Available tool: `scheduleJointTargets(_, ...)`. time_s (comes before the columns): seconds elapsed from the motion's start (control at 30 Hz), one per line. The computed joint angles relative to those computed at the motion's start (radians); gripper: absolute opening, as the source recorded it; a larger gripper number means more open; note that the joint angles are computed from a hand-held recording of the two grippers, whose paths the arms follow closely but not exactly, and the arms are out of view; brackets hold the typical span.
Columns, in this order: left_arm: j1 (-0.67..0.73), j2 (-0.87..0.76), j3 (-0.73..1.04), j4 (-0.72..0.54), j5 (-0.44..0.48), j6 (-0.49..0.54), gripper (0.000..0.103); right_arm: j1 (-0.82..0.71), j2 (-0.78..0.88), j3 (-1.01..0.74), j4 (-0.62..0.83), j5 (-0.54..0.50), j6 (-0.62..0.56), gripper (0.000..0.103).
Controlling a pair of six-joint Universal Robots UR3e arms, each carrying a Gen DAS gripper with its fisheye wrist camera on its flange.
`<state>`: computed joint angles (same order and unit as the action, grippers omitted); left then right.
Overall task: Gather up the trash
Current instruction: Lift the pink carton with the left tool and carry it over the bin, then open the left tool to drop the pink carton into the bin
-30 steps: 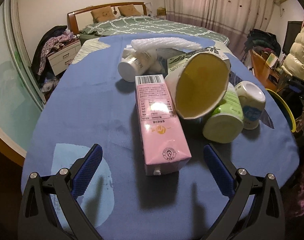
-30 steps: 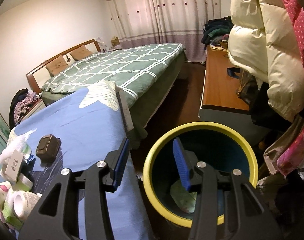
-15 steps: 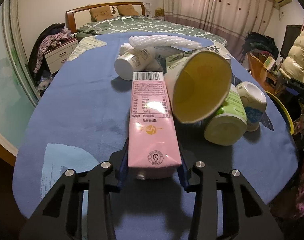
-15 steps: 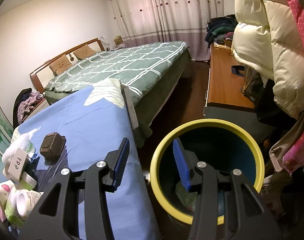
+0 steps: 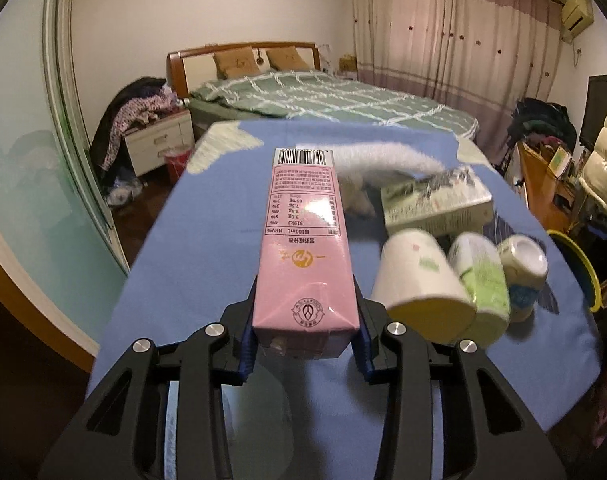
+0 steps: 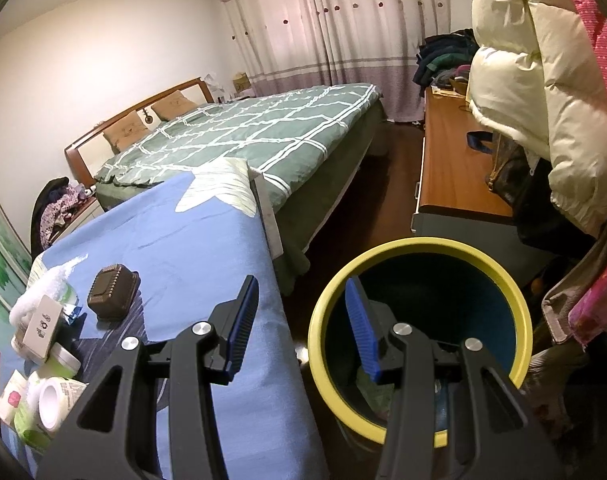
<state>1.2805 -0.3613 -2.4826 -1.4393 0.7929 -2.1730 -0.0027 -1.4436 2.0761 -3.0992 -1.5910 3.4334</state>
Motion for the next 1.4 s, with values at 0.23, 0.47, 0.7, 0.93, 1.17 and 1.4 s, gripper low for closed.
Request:
scheduleJointTargets(0.23, -0.066, 0.02, 0.122, -0.112, -0.072, 0.012, 0.038, -0.033, -0.087, 0.074, -0.014, 0.008, -0.003, 0.044)
scheduleJointTargets(0.47, -0.73, -0.473, 0.101, 0.756, 0.174, -0.505, 0.038, -0.107, -0.205, 0.195, -0.017, 0.021, -0.023, 0.044)
scheduleJointTargets(0.7, -1.289, -1.053, 0.383, 1.117, 0.418, -0.744, 0.038, -0.254, -0.4, 0.335, 0.029, 0.079, -0.091, 0.044)
scheduleJointTargets(0.93, -1.621, -1.53, 0.87, 1.047, 0.524, -0.838, 0.039, -0.422, -0.589, 0.442, 0.113, 0.173, -0.169, 0.045)
scheduleJointTargets(1.17, -1.777, -1.93, 1.43, 0.808, 0.569, -0.88, 0.039, -0.565, -0.702, 0.505, 0.196, 0.258, -0.236, 0.045)
scheduleJointTargets(1.4, -1.847, -2.193, 1.838, 0.663, 0.65, -0.915, 0.074, -0.661, -0.735, 0.535, 0.231, 0.321, -0.274, 0.05)
